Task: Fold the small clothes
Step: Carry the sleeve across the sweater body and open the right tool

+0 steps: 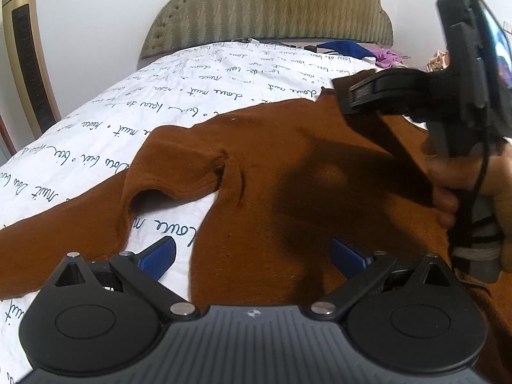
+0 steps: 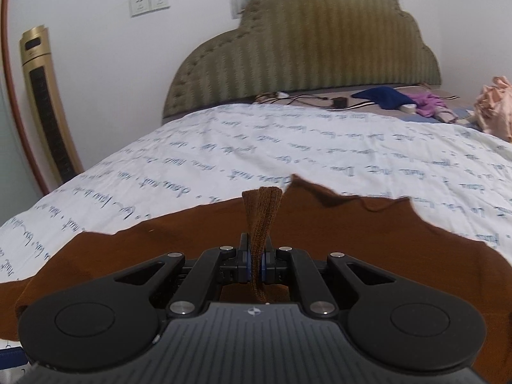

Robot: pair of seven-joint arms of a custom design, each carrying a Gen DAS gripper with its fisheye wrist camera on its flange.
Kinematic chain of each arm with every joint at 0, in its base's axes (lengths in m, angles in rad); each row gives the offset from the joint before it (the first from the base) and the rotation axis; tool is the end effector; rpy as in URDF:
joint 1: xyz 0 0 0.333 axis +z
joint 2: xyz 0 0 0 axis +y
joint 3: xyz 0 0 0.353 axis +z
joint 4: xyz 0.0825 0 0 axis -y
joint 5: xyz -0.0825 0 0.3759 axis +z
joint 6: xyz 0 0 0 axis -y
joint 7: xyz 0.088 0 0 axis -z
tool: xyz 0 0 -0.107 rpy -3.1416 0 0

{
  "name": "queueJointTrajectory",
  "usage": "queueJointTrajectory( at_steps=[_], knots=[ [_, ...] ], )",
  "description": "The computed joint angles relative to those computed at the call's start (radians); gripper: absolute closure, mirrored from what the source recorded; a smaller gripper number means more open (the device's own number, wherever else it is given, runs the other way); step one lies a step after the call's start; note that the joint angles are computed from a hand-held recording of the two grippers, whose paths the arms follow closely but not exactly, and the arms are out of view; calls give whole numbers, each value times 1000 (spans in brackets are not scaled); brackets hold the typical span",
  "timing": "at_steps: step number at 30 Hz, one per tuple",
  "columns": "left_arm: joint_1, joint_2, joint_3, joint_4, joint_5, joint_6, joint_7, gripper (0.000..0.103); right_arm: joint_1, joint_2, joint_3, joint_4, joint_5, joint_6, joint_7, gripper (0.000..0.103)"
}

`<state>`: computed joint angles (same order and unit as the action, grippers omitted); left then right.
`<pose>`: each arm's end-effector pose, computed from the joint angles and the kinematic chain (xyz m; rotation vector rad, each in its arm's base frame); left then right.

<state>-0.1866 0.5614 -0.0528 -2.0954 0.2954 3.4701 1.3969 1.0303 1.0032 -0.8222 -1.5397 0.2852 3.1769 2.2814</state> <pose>0.6144 -0.1814 0.2832 -1.4443 2.0998 -0.9128 0.6979 0.3363 0.3189 -1.4275 1.7391 -0.8152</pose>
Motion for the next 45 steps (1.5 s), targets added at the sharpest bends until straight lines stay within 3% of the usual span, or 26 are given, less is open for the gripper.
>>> queueJointTrajectory(
  at_steps=[9,23,30,34,36,40,43,45],
  knots=[
    [22,-1,-10,-3,6,-9,-11,0,-100,10,132,131,-83,-21,-86,92],
    [21,-2,0,-3,2,-14,-23,0,-221,-14,331,203,-130,-39,-233,92],
    [18,-1,5,-1,0,-22,-22,0,-258,-7,378,234,-161,-70,-233,91],
    [9,-2,13,-1,-7,-26,-22,0,-296,-16,438,244,-180,-78,-256,89],
    [4,-1,18,0,-10,-28,-21,0,-302,-25,453,235,-190,-69,-270,84],
    [-6,-3,27,0,-17,-30,-18,0,-360,-66,558,196,-176,-4,-341,76],
    [-16,-5,35,-3,-23,-29,-15,0,-450,-98,699,157,-133,59,-400,75],
    [-22,-7,40,-6,-29,-30,-13,0,-508,-108,783,147,-100,53,-422,74]
  ],
)
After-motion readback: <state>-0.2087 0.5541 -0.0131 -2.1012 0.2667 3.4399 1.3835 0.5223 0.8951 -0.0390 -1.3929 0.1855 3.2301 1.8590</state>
